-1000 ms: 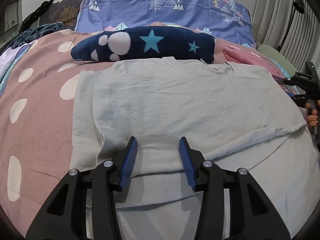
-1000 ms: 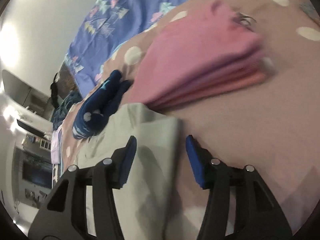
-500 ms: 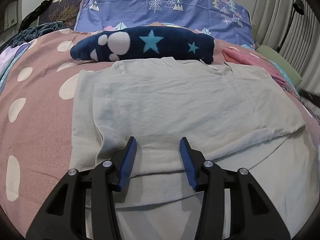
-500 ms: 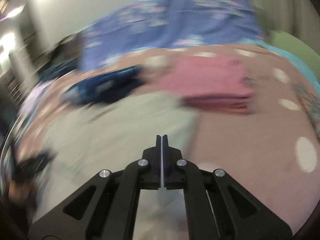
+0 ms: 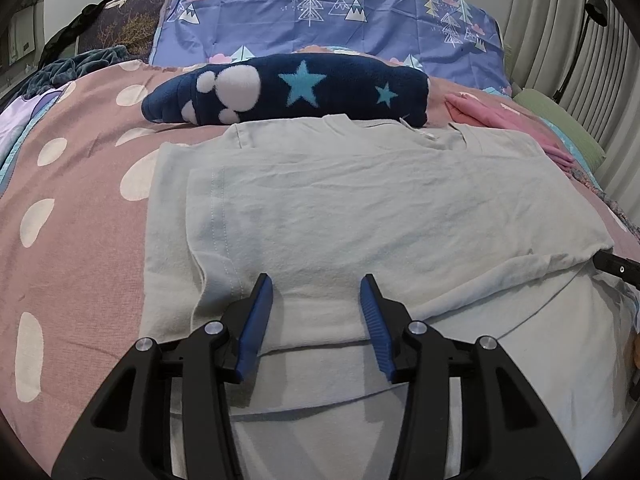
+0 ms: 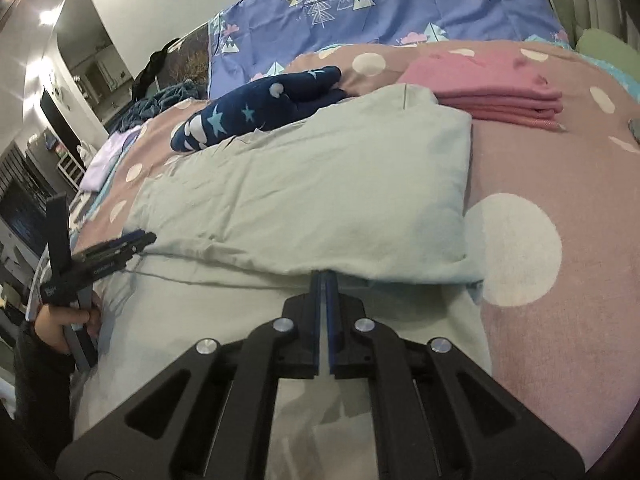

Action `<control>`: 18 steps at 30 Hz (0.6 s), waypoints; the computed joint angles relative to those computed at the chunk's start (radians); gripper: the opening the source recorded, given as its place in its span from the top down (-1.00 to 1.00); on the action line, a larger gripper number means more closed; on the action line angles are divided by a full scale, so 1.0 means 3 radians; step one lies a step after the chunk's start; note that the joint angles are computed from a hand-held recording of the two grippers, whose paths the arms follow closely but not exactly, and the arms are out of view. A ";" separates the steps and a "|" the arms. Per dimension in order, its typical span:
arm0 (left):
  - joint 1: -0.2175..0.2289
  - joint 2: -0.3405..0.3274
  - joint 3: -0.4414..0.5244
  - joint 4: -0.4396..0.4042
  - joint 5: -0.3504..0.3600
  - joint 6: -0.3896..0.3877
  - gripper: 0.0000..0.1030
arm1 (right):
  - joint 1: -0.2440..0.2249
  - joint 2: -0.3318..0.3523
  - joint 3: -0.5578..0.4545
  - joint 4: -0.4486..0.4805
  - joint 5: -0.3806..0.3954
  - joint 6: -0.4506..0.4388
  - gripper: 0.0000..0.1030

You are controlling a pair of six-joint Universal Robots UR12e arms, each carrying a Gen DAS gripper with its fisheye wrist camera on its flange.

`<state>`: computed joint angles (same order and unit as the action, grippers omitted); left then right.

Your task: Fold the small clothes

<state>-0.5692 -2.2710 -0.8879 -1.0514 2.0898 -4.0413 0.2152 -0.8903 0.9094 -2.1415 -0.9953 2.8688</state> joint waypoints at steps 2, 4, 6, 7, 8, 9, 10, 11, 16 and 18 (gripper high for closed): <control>-0.0001 0.0003 -0.0005 0.0008 -0.0004 -0.0007 0.07 | 0.0008 -0.0008 0.0012 -0.0021 -0.0007 0.0002 0.93; -0.0002 0.0006 -0.0008 0.0006 0.0001 -0.0006 0.07 | 0.0052 0.0036 -0.0053 -0.0007 -0.0091 0.0055 0.89; -0.0001 0.0013 -0.0020 0.0010 0.0000 -0.0004 0.07 | 0.0104 0.0093 -0.0117 0.0007 -0.0196 0.0039 0.89; 0.0000 0.0015 -0.0024 0.0014 -0.0003 -0.0004 0.07 | 0.0128 0.0110 -0.0134 0.0004 -0.0271 0.0037 0.89; -0.0003 0.0006 -0.0010 0.0008 -0.0002 -0.0007 0.07 | 0.0152 0.0129 -0.0147 -0.0037 -0.0351 0.0063 0.89; -0.0002 0.0007 -0.0009 0.0010 -0.0004 -0.0007 0.07 | 0.0174 0.0138 -0.0138 -0.0123 -0.0421 0.0118 0.89; -0.0002 0.0011 -0.0016 0.0018 -0.0005 -0.0007 0.07 | 0.0192 0.0142 -0.0135 -0.0179 -0.0488 0.0178 0.94; -0.0001 0.0015 -0.0025 0.0028 -0.0009 -0.0006 0.07 | 0.0203 0.0135 -0.0117 -0.0227 -0.0559 0.0232 0.96; 0.0003 0.0007 -0.0015 0.0045 -0.0026 0.0010 0.03 | 0.0248 0.0079 0.0075 -0.0779 -0.1181 0.0741 0.92; 0.0003 0.0005 -0.0013 0.0048 -0.0028 0.0019 0.01 | 0.0233 0.0128 -0.0001 -0.0677 -0.0943 0.0730 0.92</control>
<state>-0.5683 -2.2694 -0.8918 -1.0371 2.0813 -4.0356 0.2853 -0.8520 0.9092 -2.3444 -1.2782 3.0878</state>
